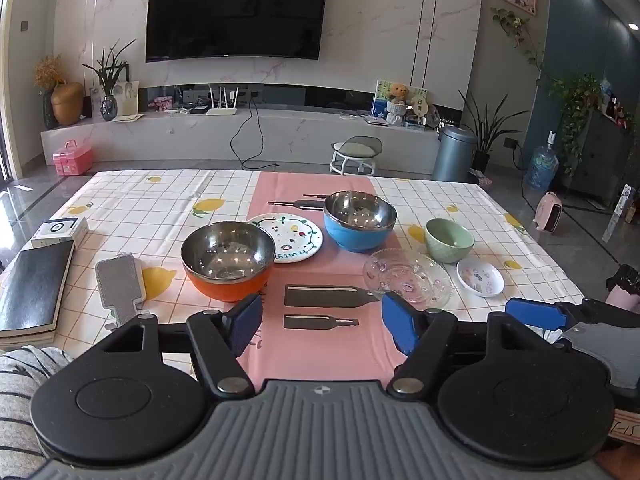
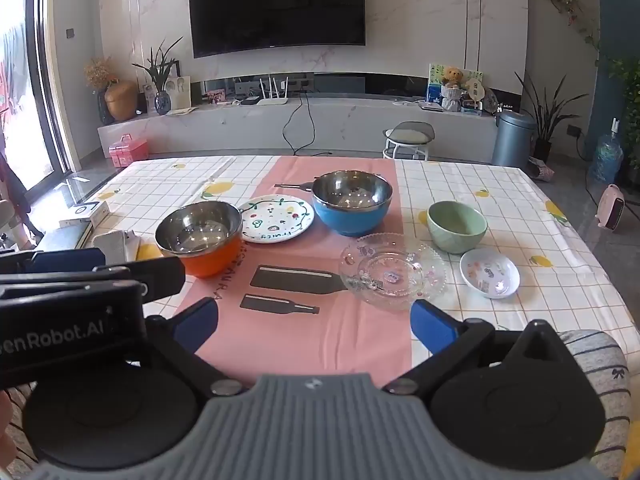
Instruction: Organize plates and bowls
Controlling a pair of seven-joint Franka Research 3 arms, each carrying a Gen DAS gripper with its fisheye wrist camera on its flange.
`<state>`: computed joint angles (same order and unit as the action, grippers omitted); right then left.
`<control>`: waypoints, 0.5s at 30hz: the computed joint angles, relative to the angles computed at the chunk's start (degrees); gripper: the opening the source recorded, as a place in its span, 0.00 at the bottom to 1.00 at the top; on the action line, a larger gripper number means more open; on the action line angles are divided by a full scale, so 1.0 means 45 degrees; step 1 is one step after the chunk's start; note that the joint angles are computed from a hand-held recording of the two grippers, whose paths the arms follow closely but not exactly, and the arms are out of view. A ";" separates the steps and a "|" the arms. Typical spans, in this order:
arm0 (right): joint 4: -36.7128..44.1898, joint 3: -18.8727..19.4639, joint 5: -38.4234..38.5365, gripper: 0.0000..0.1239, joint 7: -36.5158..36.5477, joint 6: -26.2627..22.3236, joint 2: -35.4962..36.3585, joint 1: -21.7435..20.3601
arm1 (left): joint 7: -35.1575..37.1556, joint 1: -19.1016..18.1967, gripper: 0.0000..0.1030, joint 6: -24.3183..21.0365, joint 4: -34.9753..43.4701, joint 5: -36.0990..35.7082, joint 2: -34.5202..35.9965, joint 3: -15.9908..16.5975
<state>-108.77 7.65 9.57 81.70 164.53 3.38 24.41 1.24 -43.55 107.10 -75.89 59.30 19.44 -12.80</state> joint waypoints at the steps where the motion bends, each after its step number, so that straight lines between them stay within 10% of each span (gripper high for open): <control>1: 0.0002 0.0003 0.0028 0.81 -0.0022 -0.0013 0.0002 0.0000 | -0.0434 0.0071 0.78 0.0481 -0.0377 0.0145 -0.0217 0.0030; 15: -0.0076 -0.0011 0.0054 0.81 -0.0053 0.0258 0.0009 0.0014 | -0.0183 0.0046 0.78 -0.0067 -0.0163 0.0122 -0.0085 -0.0114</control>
